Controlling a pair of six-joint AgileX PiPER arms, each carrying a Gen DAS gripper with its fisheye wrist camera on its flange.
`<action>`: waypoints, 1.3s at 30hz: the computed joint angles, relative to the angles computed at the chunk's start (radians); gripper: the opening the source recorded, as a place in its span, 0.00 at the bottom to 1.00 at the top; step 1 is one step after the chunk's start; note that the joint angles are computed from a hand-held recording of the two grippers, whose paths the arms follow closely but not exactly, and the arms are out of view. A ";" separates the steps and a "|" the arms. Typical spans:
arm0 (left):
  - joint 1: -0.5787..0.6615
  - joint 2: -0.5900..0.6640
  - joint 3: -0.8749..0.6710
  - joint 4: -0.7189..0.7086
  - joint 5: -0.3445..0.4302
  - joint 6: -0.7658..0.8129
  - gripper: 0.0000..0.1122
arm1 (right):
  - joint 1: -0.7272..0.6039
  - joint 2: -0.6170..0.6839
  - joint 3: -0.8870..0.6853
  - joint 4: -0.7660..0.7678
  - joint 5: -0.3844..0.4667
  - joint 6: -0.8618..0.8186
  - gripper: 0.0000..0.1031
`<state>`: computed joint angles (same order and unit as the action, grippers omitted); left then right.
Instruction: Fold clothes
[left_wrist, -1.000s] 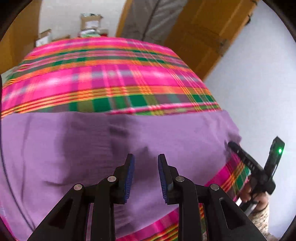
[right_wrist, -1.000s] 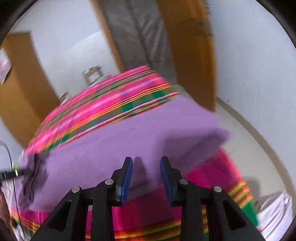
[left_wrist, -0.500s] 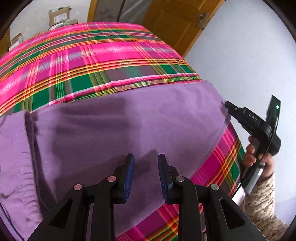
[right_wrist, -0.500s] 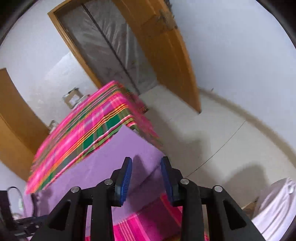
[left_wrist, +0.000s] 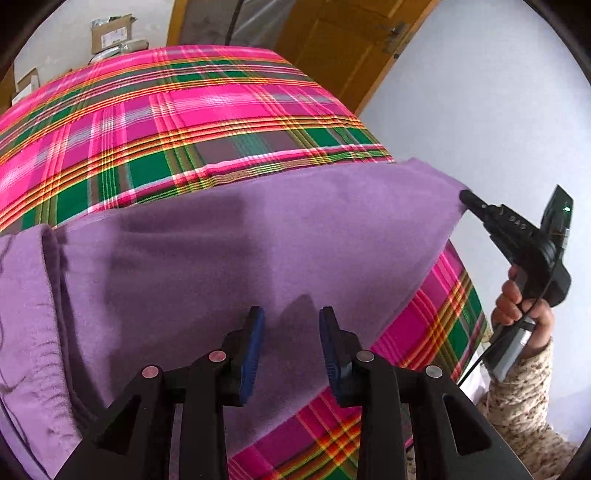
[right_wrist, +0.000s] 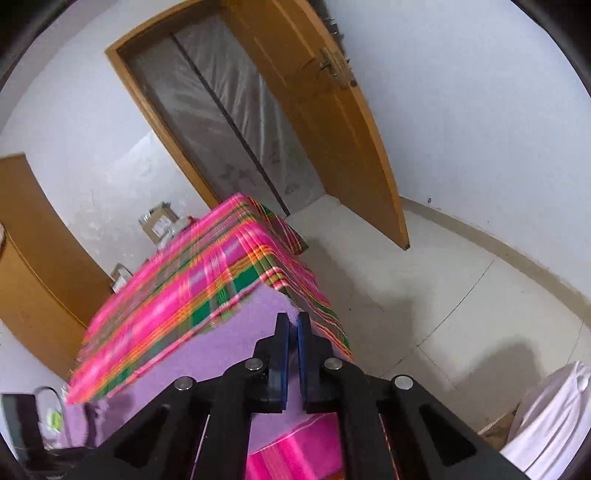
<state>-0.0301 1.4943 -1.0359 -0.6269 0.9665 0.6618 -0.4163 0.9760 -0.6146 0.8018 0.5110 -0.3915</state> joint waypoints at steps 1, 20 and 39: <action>-0.001 -0.004 0.001 -0.003 0.008 0.005 0.28 | -0.011 -0.013 -0.002 -0.005 0.020 0.001 0.04; -0.063 -0.007 -0.001 0.038 0.044 -0.023 0.28 | -0.223 0.111 0.088 0.274 0.149 -0.251 0.41; -0.088 -0.002 0.003 0.050 0.024 -0.041 0.28 | -0.156 0.133 0.057 0.287 0.095 -0.311 0.11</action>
